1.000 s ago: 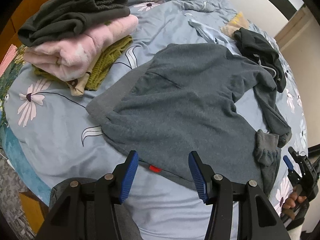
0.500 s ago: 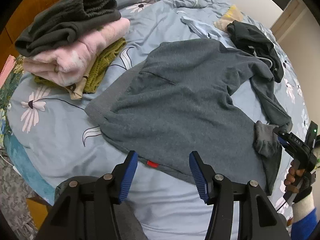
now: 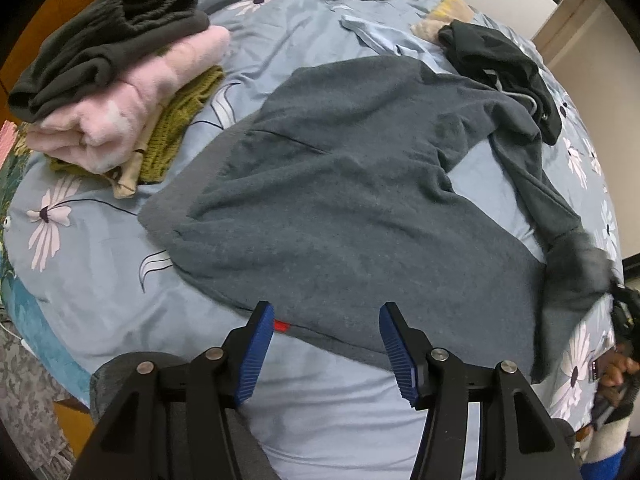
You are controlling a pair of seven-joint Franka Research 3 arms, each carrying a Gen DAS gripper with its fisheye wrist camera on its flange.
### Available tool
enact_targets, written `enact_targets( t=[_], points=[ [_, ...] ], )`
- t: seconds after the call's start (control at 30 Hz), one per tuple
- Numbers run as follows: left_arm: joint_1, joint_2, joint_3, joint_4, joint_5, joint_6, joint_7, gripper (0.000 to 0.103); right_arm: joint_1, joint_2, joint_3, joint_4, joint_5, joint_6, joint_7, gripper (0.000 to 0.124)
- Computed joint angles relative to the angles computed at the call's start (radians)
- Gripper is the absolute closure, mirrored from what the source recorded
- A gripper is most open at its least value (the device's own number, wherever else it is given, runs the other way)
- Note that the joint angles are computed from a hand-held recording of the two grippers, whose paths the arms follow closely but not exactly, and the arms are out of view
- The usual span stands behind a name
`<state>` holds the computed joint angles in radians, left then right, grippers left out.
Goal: Fold clothes
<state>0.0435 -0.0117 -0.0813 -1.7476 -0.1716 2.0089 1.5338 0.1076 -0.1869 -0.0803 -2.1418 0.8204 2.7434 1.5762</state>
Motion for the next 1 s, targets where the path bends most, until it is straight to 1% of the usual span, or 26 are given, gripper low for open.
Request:
enact_targets(
  t=[0.03,0.07,0.13,0.17,0.33,0.43,0.5,0.57,0.67,0.73,0.77,0.83,0.87,0.9,1.0],
  points=[
    [0.000,0.003,0.000,0.002,-0.003,0.000,0.001,0.044,-0.031,-0.044,0.009,-0.046,-0.054,0.051,0.066,0.119],
    [0.000,0.006,0.000,0.004,-0.004,-0.002,0.001,0.044,-0.079,-0.084,0.028,-0.091,-0.146,0.082,0.161,0.119],
    [0.002,0.011,0.000,0.006,-0.006,-0.003,0.001,0.044,-0.214,-0.160,0.088,-0.169,-0.367,0.097,0.375,0.119],
    [0.003,0.013,0.000,0.007,-0.006,-0.004,0.000,0.044,-0.254,-0.185,0.100,-0.197,-0.426,0.084,0.438,0.119],
    [0.009,0.025,0.001,0.015,-0.004,-0.007,-0.009,0.044,-0.320,-0.263,0.080,-0.308,-0.547,-0.024,0.607,0.119],
    [0.013,0.031,0.001,0.025,-0.005,-0.004,-0.009,0.044,-0.331,-0.279,0.070,-0.335,-0.586,-0.100,0.673,0.119],
    [0.017,0.045,0.002,0.042,0.000,0.000,-0.012,0.044,-0.331,-0.292,0.058,-0.350,-0.595,-0.135,0.706,0.119],
    [0.020,0.059,0.001,0.059,0.004,0.004,-0.014,0.044,-0.317,-0.290,0.039,-0.348,-0.590,-0.156,0.707,0.119],
    [0.027,0.089,0.000,0.092,0.012,0.017,-0.024,0.044,-0.319,-0.289,0.040,-0.320,-0.620,-0.207,0.717,0.118],
    [0.031,0.119,-0.003,0.126,0.022,0.026,-0.032,0.044,-0.343,-0.288,0.063,-0.285,-0.682,-0.257,0.754,0.111],
    [0.033,0.133,-0.004,0.142,0.027,0.029,-0.035,0.044,-0.361,-0.289,0.085,-0.263,-0.731,-0.283,0.788,0.109],
    [0.038,0.169,-0.006,0.184,0.040,0.032,-0.044,0.044,-0.388,-0.269,0.127,-0.206,-0.838,-0.330,0.854,0.095],
    [0.041,0.191,-0.008,0.209,0.048,0.031,-0.051,0.044,-0.394,-0.257,0.148,-0.174,-0.894,-0.352,0.886,0.092],
    [0.042,0.216,-0.009,0.238,0.059,0.028,-0.060,0.044,-0.368,-0.232,0.138,-0.146,-0.888,-0.345,0.878,0.091],
    [0.045,0.290,-0.014,0.323,0.096,0.014,-0.086,0.044,-0.228,-0.127,0.049,-0.064,-0.705,-0.265,0.737,0.090]
  ],
)
